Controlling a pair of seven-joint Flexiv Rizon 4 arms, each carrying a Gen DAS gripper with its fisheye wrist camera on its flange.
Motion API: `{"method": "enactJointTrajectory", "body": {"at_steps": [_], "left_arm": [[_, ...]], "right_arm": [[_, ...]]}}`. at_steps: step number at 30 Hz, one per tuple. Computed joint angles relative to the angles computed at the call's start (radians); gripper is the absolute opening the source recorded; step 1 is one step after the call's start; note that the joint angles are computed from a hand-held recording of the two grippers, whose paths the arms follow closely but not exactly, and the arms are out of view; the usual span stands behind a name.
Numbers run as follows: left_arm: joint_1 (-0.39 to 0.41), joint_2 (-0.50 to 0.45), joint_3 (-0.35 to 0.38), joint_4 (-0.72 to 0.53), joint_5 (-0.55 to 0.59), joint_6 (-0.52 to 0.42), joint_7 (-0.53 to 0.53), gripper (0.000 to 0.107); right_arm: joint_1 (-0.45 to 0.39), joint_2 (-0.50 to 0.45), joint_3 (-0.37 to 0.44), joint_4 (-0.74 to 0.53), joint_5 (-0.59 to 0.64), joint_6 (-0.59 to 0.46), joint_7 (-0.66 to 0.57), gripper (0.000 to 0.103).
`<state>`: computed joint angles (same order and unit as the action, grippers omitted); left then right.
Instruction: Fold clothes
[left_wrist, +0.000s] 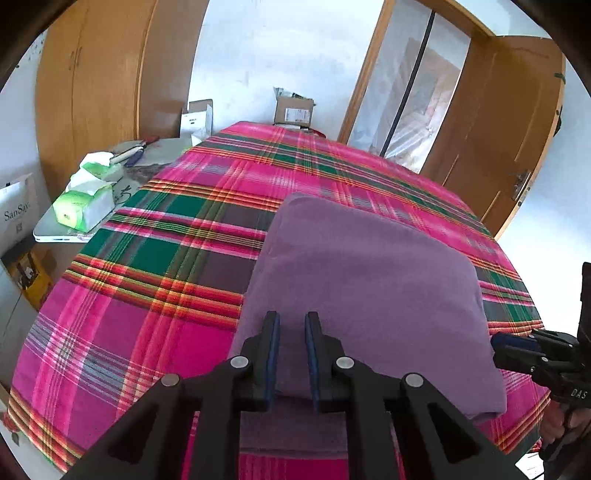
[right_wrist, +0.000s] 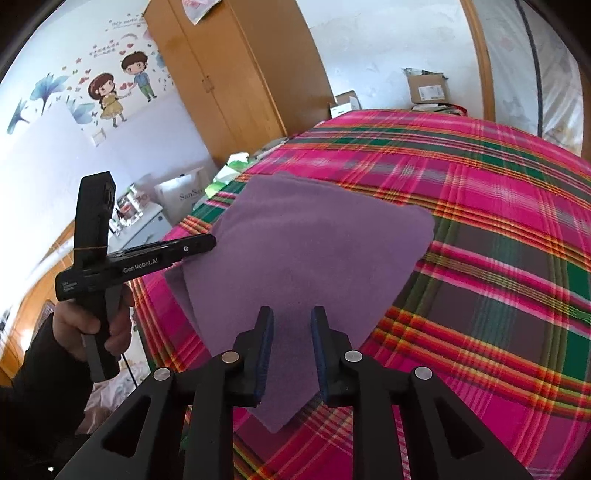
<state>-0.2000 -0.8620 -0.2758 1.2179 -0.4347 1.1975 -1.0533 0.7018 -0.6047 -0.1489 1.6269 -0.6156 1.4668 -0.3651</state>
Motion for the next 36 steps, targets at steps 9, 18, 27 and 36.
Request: {"method": "enactJointTrajectory", "body": {"at_steps": [9, 18, 27, 36], "left_arm": [[0.002, 0.005, 0.002, -0.008, -0.003, -0.02, -0.01, 0.014], [0.015, 0.032, -0.009, 0.021, -0.011, -0.007, 0.002, 0.014], [0.014, 0.045, -0.002, 0.03, -0.016, -0.005, 0.002, 0.014], [-0.005, 0.035, 0.039, -0.01, 0.018, -0.038, -0.027, 0.014]], "right_arm": [[0.012, 0.015, -0.018, 0.016, -0.016, -0.015, 0.033, 0.023], [0.013, 0.025, -0.022, 0.028, -0.048, -0.02, 0.073, 0.027], [0.009, 0.033, -0.011, 0.028, -0.078, -0.043, 0.105, 0.028], [0.001, 0.04, -0.007, 0.042, -0.103, -0.044, 0.146, 0.03]]}}
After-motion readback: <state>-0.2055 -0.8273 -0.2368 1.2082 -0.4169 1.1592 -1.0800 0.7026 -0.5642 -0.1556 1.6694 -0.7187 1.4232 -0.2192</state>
